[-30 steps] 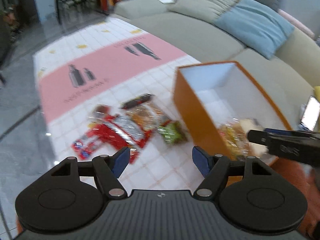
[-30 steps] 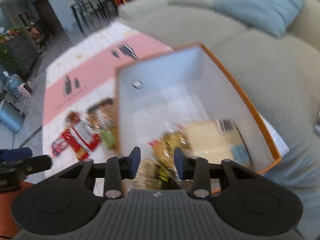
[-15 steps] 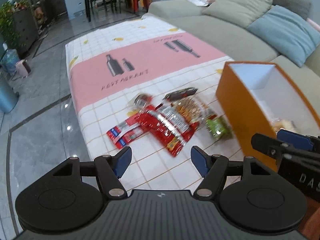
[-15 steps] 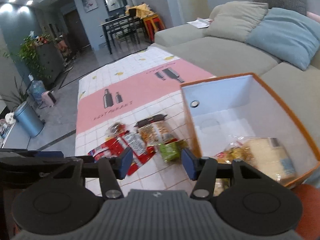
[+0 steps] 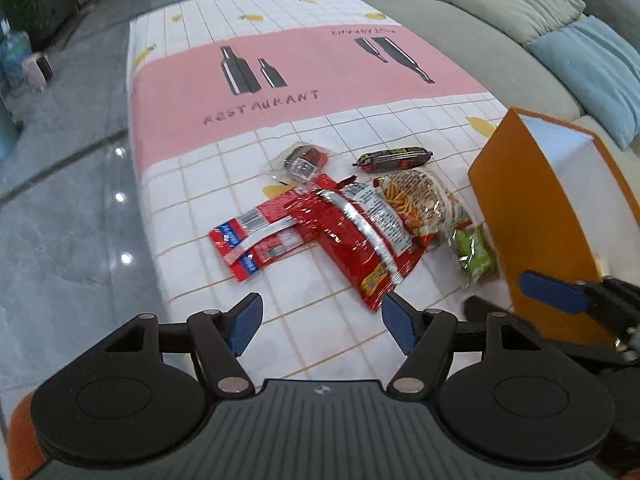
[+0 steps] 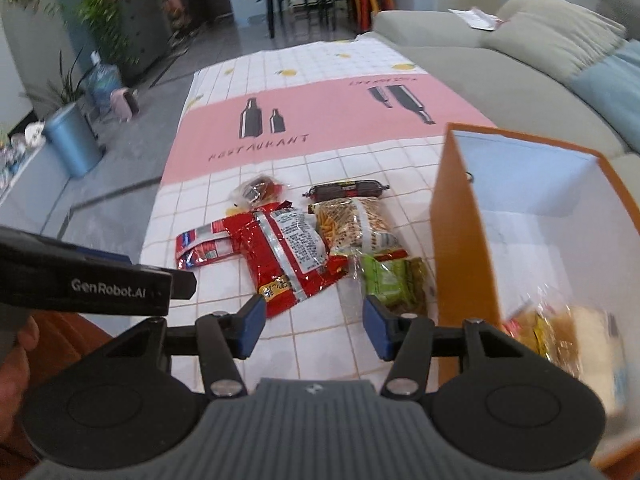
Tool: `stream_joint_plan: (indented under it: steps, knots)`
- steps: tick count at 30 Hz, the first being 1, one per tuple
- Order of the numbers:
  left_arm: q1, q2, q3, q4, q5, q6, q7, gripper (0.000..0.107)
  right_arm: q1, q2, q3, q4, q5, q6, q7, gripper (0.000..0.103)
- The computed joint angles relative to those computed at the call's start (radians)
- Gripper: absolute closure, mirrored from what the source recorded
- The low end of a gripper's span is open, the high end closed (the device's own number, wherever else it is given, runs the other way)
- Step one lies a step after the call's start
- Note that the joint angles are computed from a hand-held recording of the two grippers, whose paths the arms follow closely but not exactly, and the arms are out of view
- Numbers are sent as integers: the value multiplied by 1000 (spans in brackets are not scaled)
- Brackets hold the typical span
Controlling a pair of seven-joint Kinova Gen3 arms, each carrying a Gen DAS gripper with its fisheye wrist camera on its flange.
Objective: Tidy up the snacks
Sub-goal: 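Move both open tools back over the remaining snacks on the tablecloth, then grasp the red chip bag with the left tool while the right tool grasps the green-filled clear pack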
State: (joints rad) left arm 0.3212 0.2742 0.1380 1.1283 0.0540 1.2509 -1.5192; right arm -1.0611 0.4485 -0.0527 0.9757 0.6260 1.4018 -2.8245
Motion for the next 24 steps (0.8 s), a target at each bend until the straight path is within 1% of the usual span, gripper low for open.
stream_joint_plan:
  steps: [2,3,6,9,11,13,16,20,22,23,24]
  knots:
    - [-11,34,4,-34,31,15,5,27,20,29,2,-25,-4,12,56,50]
    - [-7,54,3,-56,34,27,15,27,25,54,9,-55,-2,40,92,50]
    - [10,105,1,-102,25,43,29,27,30,122,37,-130,3,112,201,50]
    - [21,144,1,-134,24,52,24,27,33,163,60,-161,3,144,288,50]
    - [34,165,-5,-148,14,51,33,27,38,186,73,-180,-7,169,323,50]
    - [37,185,-7,-161,16,53,39,27,42,196,83,-178,-17,177,340,52]
    - [34,213,-8,-176,30,52,52,27,46,212,92,-177,-22,182,362,57]
    - [44,234,-17,-179,25,40,86,26,69,206,85,-148,-62,146,345,57]
    - [44,244,-15,-181,29,40,94,25,63,212,89,-143,-53,146,351,57]
    - [47,249,-17,-182,25,40,100,23,59,216,91,-143,-49,147,354,56]
    - [47,252,-15,-180,28,38,102,20,56,217,93,-142,-46,146,352,55]
